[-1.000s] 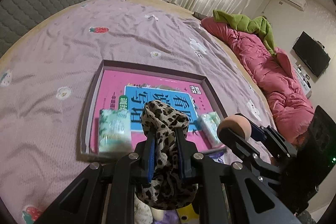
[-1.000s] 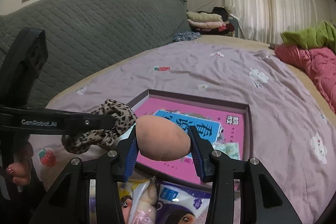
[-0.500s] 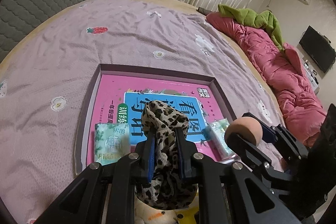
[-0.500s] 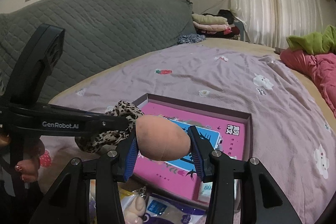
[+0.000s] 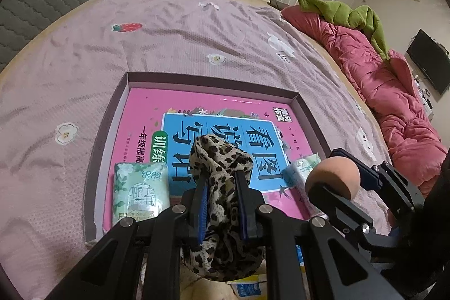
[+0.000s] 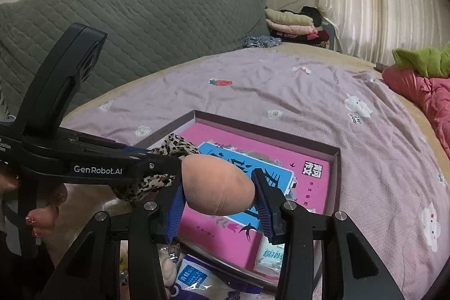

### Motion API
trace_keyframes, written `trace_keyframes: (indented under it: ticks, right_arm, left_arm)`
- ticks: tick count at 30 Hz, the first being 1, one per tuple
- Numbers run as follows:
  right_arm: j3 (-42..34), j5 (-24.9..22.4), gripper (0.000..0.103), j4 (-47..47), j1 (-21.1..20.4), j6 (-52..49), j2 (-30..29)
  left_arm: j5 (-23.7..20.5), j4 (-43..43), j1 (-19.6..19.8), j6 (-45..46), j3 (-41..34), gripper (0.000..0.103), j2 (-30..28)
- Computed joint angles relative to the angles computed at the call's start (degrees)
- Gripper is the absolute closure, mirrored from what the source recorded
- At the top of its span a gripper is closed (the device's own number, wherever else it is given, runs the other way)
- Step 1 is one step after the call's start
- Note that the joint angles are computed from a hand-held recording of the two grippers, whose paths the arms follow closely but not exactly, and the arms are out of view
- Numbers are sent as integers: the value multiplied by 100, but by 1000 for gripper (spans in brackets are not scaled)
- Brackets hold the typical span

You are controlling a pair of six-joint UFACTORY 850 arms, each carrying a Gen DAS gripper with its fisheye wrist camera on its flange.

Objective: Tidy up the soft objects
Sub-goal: 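Lift the scrunchie and sponge and carry both toward the pink book box, then lower the scrunchie with the left tool while the right tool lowers the sponge into the box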

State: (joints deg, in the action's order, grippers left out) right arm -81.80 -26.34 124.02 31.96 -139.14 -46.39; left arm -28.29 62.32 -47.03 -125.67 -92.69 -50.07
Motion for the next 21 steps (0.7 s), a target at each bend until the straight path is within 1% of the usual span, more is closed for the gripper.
trace_keyframes:
  ticks: [11,15,18,21]
  right_arm:
    - [-221,261,56,-503,16,427,-203]
    - [-270,307,56,-720,28,623,-252]
    - [-342,397,56,-937,45,829,-309]
    - [-432,474,56,-1192,58,1108,-379]
  left_arm:
    - [98,-594,58,707,-199,85,-157]
    - [5,-1041,66,1264,-328,85,-247]
    - [-17,-1166,70,1417,-364,85,-285]
    - [51,-1213,81,1460,-361,85,-303]
